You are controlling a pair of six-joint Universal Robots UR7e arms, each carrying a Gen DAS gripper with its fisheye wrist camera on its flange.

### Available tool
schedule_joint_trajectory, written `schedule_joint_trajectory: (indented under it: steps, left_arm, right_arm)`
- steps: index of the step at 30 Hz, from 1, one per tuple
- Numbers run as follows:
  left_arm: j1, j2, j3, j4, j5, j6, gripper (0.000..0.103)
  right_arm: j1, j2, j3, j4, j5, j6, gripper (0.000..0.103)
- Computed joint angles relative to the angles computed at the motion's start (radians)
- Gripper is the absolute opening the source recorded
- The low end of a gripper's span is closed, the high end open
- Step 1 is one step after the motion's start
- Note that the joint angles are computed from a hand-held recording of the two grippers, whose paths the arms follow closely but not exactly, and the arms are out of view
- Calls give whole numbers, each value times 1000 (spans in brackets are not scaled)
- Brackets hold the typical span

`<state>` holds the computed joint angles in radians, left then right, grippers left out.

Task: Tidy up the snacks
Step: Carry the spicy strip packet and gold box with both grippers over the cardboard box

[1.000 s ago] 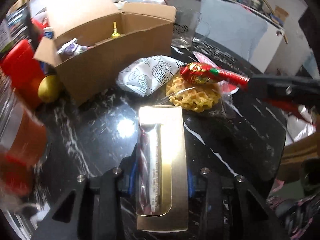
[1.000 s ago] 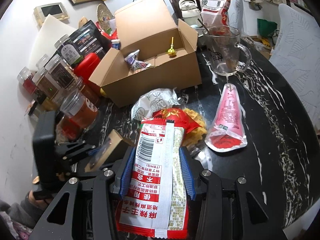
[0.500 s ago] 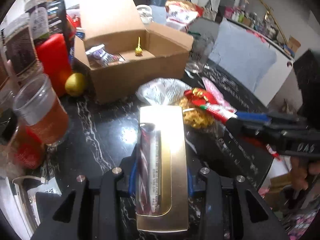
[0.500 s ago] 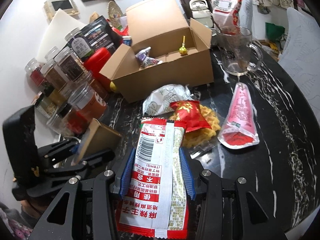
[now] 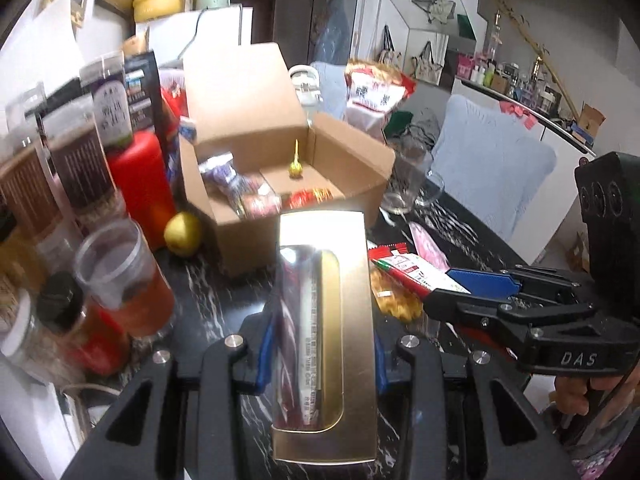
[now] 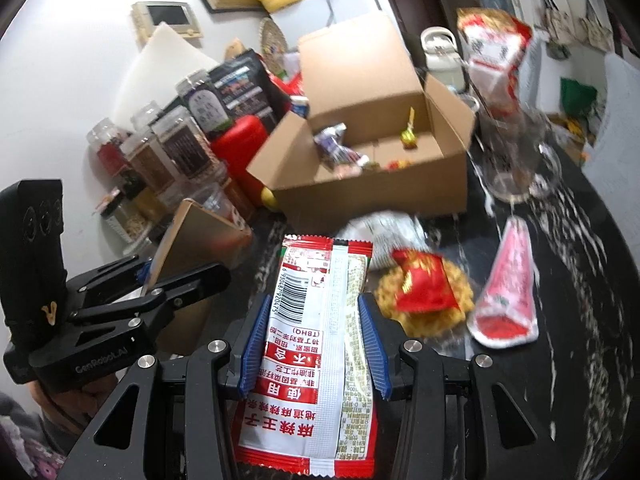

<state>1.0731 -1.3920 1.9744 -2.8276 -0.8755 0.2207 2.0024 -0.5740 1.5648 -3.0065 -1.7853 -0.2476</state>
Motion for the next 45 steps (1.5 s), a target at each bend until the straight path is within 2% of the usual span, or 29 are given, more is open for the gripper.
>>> schedule_joint_trajectory:
  steps: [13,23,33,45]
  left_arm:
    - [-13,64,-90,-136,8,125,37]
    - [9,155,-227,-147,-18,172,37]
    - [47,281,-429,-116,-30,214,37]
    - [90,438,-700,13,-8,215,37]
  right_arm:
    - [21,34,-118,6,31,-73,44]
    - [27,88,-266,40,33,-134,44]
    - [13,193,-513,157,13,-185,44]
    - [-4,369,-908,358,-23,-237,44]
